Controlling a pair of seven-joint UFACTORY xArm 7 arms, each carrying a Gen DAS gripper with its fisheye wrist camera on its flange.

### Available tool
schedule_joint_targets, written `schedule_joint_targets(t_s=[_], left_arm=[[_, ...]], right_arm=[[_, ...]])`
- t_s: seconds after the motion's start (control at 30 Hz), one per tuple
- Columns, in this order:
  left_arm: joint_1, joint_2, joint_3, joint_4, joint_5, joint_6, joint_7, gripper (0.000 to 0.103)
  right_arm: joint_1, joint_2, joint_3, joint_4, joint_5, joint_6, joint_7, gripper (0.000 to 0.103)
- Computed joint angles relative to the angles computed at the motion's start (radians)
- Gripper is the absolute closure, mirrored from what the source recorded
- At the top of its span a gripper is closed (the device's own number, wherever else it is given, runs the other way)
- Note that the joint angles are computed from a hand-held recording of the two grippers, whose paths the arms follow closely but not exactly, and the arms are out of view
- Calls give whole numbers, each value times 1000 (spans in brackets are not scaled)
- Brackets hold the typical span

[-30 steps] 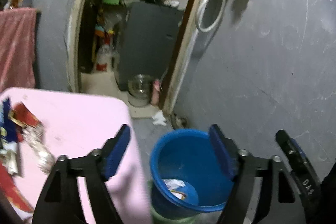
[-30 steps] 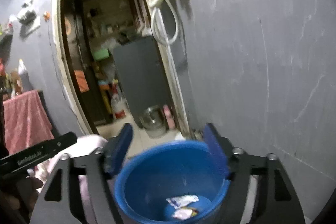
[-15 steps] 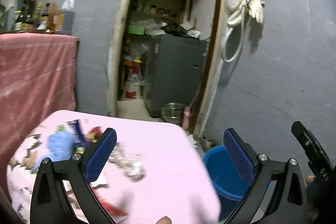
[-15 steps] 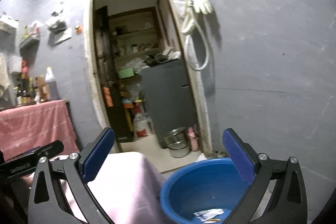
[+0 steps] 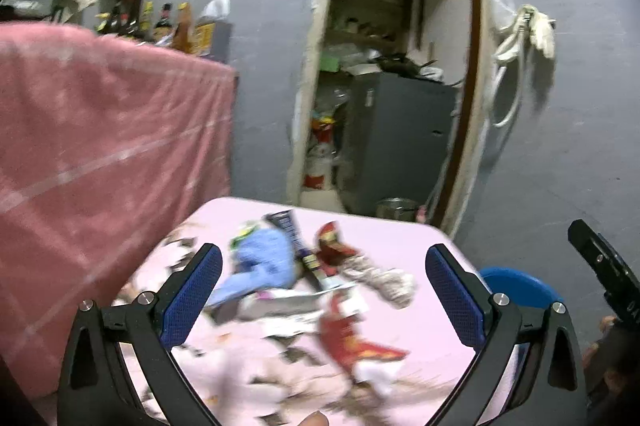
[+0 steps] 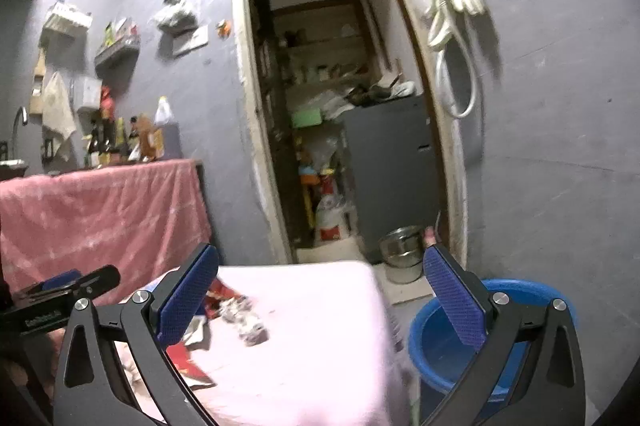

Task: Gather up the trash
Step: 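Move both open tools back over the table, then grasp the white paper scrap with the left tool while the right tool grasps the crumpled foil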

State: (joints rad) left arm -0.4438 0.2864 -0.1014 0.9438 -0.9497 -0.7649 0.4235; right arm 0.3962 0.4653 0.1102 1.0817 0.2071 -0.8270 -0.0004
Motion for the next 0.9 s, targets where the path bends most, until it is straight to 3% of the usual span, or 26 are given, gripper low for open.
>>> schedule_joint_targets(t_s=[0.23,0.4,0.6,0.77,0.9], left_arm=[[36,-28,11,-74,-5,58,-59,3],[29,-18,33,-42,-76,137,36,3],[45,-10,68,-21,-61,262,35,6],[95,-16,81,-27,76,394,-72,39],[159,-16,61,-21,210,475,-175,51]], right_arm=[[22,42,5,56,-29,105,-21,0],[29,75,2,106,-59,198,-27,0],[37,111,-9,175,-89,316,-24,0],[28,138,-9,235,-132,414,-13,0],[-39,172,58,305,-221,514,15,6]])
